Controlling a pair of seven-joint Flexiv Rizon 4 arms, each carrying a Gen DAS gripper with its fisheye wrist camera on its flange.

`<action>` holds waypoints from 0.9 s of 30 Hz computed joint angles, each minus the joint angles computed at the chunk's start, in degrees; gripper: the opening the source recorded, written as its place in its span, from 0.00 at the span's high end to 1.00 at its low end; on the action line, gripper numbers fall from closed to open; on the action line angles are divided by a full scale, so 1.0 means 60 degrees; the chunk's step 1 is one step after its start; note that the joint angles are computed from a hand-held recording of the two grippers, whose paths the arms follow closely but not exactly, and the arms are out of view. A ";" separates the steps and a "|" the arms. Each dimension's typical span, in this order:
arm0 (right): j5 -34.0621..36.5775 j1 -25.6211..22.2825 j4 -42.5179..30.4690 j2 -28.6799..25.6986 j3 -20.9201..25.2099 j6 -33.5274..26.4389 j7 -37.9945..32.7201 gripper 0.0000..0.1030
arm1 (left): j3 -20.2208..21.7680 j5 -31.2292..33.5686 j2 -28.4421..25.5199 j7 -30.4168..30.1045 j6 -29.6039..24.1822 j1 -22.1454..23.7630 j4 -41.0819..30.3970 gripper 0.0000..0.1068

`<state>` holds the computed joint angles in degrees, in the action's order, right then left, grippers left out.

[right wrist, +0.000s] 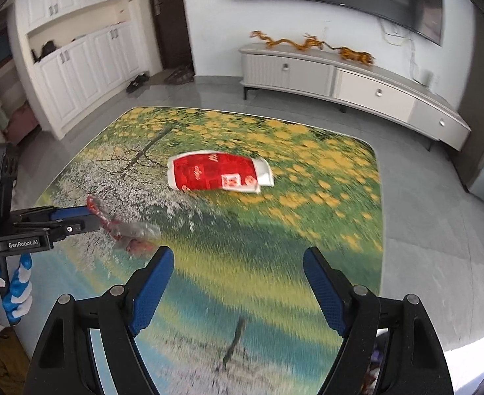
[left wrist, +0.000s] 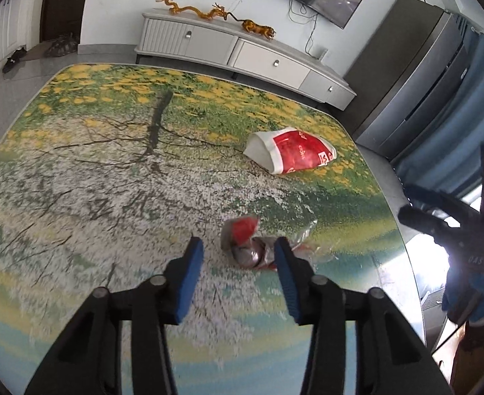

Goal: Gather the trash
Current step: 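Grasp the small red wrapper with the left tool while the right tool grasps the red-and-white bag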

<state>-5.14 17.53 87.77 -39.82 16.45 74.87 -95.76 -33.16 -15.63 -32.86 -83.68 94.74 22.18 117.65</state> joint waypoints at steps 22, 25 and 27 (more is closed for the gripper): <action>0.0075 0.1531 -0.6888 -0.3655 -0.0390 -0.5188 -0.4649 0.16 | 0.0039 -0.0441 -0.0306 0.1001 -0.0103 0.0288 -0.0462 0.86; 0.0256 0.1630 -0.7477 -0.3959 -0.0587 -0.5486 -0.4702 0.16 | -0.0175 -0.0325 -0.0258 0.0904 0.0102 0.0619 -0.0290 0.86; 0.0401 0.1655 -0.7797 -0.4096 -0.0664 -0.5722 -0.4675 0.16 | -0.0236 -0.0200 -0.0242 0.0783 0.0183 0.0748 -0.0229 0.86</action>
<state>-2.74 27.47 40.99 -64.40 12.47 40.54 -123.81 -34.58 -16.84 -34.31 -78.99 95.84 26.67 116.28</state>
